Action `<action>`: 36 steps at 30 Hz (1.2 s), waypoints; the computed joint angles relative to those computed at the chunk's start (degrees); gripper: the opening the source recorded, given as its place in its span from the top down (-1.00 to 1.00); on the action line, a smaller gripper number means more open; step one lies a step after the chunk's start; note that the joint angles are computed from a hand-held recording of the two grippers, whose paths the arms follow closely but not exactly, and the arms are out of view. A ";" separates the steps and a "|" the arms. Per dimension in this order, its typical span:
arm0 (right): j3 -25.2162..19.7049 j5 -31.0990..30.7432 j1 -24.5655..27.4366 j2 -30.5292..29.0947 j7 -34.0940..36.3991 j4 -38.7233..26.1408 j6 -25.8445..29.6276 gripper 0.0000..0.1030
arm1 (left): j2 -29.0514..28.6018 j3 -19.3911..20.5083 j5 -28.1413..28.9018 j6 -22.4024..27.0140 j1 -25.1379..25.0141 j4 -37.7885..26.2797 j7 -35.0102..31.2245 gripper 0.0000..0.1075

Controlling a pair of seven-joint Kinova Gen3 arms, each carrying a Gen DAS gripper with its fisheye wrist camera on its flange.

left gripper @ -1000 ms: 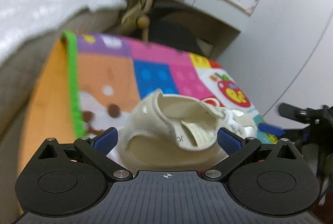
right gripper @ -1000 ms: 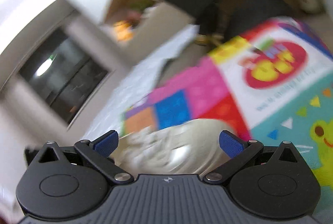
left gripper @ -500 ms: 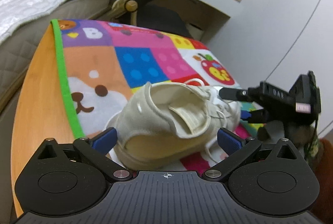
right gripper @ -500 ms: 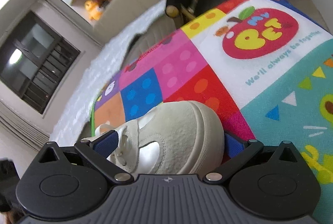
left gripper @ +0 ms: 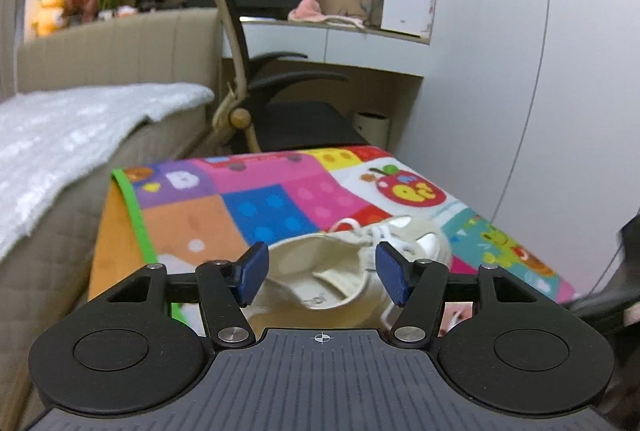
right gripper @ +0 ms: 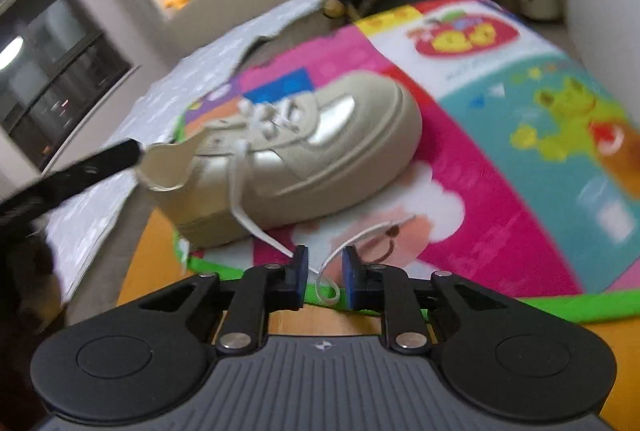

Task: Lace up shoes with both hands
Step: 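Grasp the loose white lace end with the right tool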

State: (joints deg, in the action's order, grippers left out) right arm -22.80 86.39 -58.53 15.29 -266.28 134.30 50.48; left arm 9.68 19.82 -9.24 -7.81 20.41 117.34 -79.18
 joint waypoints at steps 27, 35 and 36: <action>-2.27 -4.96 2.49 -1.79 7.06 0.38 6.38 0.21 | 1.60 -1.46 -4.13 2.60 9.60 2.43 -12.05 -0.75; 2.44 -7.92 -2.72 3.61 17.32 -3.75 8.34 0.98 | -2.97 -22.70 14.49 3.05 25.34 4.63 -27.14 -0.76; 2.22 -9.37 -3.77 2.68 15.79 -2.93 10.29 0.98 | -3.17 -25.35 16.44 2.83 27.32 4.56 -29.47 -0.76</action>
